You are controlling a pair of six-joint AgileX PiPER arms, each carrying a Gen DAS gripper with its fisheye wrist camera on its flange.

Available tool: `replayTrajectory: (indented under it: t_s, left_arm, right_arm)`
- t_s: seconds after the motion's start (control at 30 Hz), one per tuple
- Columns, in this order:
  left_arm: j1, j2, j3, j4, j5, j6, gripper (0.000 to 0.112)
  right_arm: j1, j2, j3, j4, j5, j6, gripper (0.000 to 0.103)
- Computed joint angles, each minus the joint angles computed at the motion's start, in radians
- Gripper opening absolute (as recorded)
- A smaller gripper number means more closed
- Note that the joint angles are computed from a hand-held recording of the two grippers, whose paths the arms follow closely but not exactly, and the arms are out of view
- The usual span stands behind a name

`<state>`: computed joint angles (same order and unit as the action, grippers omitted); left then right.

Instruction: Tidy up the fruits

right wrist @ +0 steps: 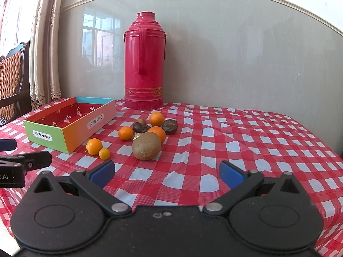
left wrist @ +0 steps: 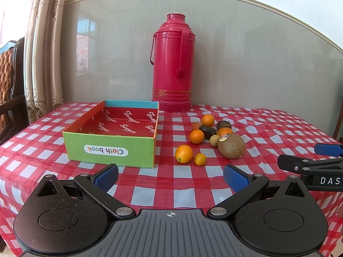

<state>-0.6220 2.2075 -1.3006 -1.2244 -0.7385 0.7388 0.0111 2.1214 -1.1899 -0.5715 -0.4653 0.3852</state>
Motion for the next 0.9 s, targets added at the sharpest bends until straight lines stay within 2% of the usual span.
replayTrajectory:
  t_s: [0.9]
  left_arm:
    - [0.001,0.007,-0.007,-0.001,0.003,0.0,0.103]
  right_arm:
    - [0.001,0.001,0.0,0.0,0.004,-0.005,0.098]
